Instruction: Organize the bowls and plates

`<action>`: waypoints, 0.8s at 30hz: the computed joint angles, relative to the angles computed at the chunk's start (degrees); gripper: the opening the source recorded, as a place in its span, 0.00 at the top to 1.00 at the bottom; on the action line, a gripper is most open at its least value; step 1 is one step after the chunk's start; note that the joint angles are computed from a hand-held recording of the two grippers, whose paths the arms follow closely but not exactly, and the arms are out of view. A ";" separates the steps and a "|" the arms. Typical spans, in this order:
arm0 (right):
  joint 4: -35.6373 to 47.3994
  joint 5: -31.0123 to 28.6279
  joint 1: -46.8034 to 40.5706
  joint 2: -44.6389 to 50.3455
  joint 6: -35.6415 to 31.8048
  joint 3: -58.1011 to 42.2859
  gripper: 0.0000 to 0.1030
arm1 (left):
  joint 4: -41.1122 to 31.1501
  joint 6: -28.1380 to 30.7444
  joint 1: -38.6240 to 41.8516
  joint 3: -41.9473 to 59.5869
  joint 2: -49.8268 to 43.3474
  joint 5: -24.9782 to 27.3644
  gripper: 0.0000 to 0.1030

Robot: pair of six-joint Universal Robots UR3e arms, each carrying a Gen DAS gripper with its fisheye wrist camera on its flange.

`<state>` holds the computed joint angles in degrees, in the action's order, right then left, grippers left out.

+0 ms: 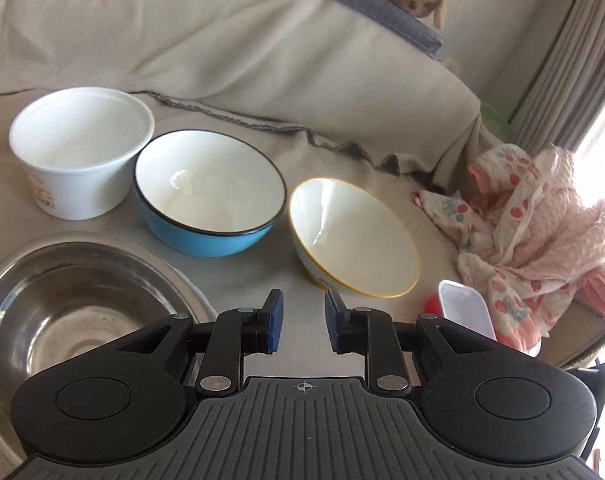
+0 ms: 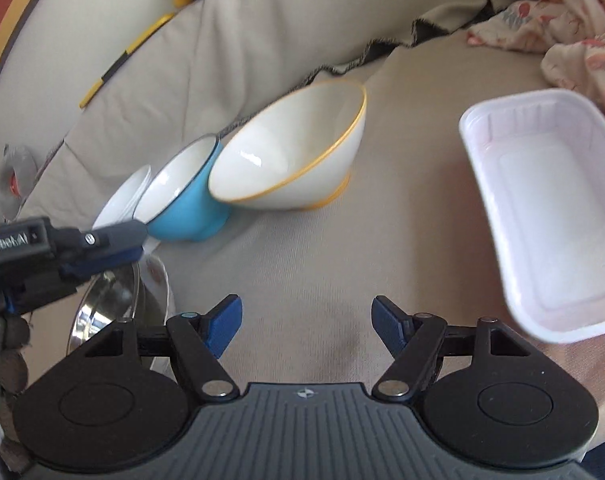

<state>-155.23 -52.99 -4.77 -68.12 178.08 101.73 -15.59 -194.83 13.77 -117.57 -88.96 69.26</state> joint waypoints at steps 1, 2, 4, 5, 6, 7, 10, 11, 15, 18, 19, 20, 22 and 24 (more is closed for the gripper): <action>-0.44 -1.15 0.87 0.58 0.41 -0.21 0.29 | 0.16 -0.01 1.01 -0.78 0.43 -0.96 0.76; -1.41 -1.90 1.37 0.54 0.39 0.06 0.29 | 0.19 0.01 1.53 -1.00 0.43 -1.56 0.76; -0.78 -2.95 2.13 0.43 -0.77 -0.23 0.27 | 0.11 0.13 2.27 -1.12 -0.06 -2.73 0.76; -0.18 -3.19 2.44 0.61 -1.21 -0.72 0.26 | -0.08 0.04 2.47 -0.96 -0.44 -3.22 0.76; 0.27 -2.95 2.66 0.86 -1.97 -1.11 0.20 | -0.27 -0.09 2.54 -0.64 -0.89 -3.54 0.76; 1.07 -2.37 2.86 1.35 -3.39 -1.83 0.13 | -0.28 0.17 2.98 -0.81 -1.03 -4.15 0.76; 3.16 0.07 2.56 2.66 -6.14 -3.35 0.00 | -0.12 0.31 2.90 0.10 -2.35 -4.80 0.76; 3.06 0.19 2.50 2.66 -5.88 -3.28 0.00 | -0.39 0.32 2.86 0.72 -2.90 -5.05 0.76; 8.42 0.02 2.62 3.26 -9.26 -6.79 0.00 | -0.58 -1.41 2.33 4.18 -6.24 -5.64 0.76; 15.30 0.39 2.05 3.64 -11.95 -11.45 0.05 | -0.61 -4.00 1.09 8.17 -9.91 -4.82 0.76; 13.93 0.70 1.39 3.21 -10.67 -11.33 0.12 | -1.19 -5.07 0.40 10.30 -11.67 -3.99 0.76; 10.31 0.51 0.81 2.66 -9.09 -10.67 0.14 | -1.80 -5.62 -0.14 12.00 -13.03 -3.21 0.76; 0.22 -2.89 0.56 2.29 -5.00 -9.87 0.14 | -2.98 -6.22 -1.36 15.89 -16.17 -1.28 0.76; -5.44 -7.56 1.25 4.57 -2.31 -13.27 0.14 | -4.15 -6.08 -2.18 19.55 -19.12 -0.12 0.76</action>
<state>-160.67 -60.55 -3.52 -63.56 175.78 88.45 -19.74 -200.91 11.58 -98.03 -108.08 69.14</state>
